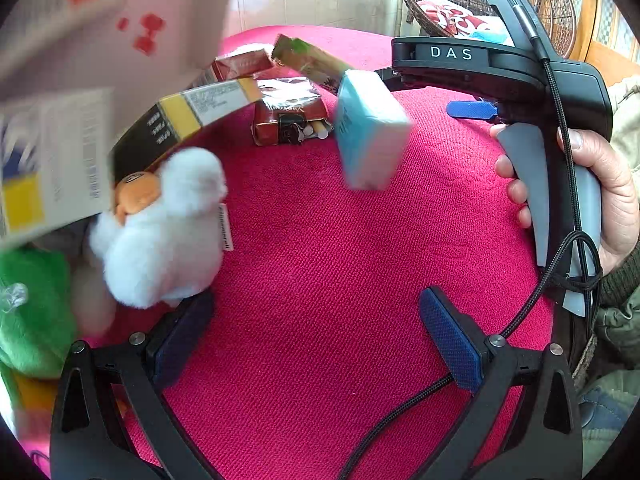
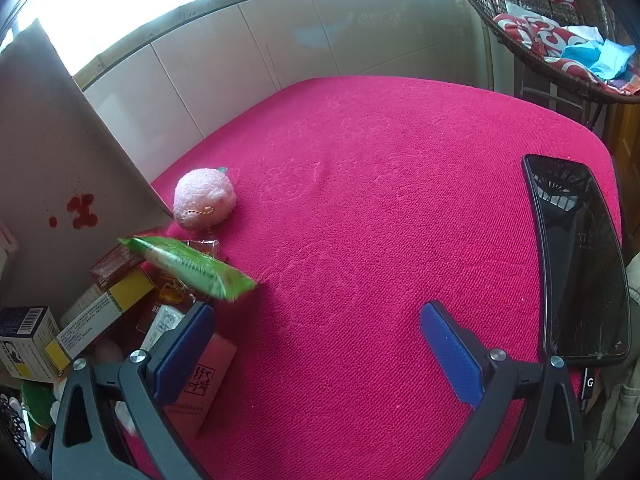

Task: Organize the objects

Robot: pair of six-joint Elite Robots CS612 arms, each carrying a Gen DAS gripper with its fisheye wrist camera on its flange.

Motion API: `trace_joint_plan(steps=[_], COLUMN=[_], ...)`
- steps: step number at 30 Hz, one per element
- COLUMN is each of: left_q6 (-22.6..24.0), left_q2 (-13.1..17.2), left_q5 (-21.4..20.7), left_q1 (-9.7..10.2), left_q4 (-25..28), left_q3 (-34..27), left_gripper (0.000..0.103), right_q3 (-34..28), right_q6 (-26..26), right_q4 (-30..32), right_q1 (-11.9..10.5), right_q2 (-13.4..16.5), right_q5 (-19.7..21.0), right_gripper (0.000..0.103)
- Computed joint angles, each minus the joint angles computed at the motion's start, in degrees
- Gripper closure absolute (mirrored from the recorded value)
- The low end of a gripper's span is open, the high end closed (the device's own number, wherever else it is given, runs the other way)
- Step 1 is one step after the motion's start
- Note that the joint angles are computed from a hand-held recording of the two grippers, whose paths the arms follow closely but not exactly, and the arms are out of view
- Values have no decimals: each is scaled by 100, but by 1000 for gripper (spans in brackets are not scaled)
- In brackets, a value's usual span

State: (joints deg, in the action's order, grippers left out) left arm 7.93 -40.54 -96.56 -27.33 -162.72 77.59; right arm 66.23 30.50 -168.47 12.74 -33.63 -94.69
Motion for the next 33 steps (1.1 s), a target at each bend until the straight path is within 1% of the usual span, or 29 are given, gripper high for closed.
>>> trace_joint_plan(steps=[1,2,5,8,21,22,29,33], left_q6=[-3,0,-3,-6,-10,-11,-11,-11], left_q2=[0,0,1,0,-1,-2,0,-2], left_q5=[-1,8,2,4,3,1,1,0], left_q1=[-1,-5,-4,-7,-6,-4,-5,-3], left_q4=[-1,-2,1,-3,5,0,3,3], left_q3=[1,3,-2,3,-2,2,-2,1], left_gripper=[0,0,0,0,0,0,0,0], right_q3=[-6,-26,-2,-10,-42,-50,-13,-24], right_q6=[0,-159,-81,-133,-193,-279,-160,-176], right_q4=[9,211,133,238,309,365,288,324], right_q1=[-2,19,11,14,35,49,41,50], right_q2=[3,-10,-19,-29,-8,-11,-23,-28], right_q5=[6,-171,-96,-156,-249,-357,-222,-255], right_gripper=[0,0,0,0,0,0,0,0])
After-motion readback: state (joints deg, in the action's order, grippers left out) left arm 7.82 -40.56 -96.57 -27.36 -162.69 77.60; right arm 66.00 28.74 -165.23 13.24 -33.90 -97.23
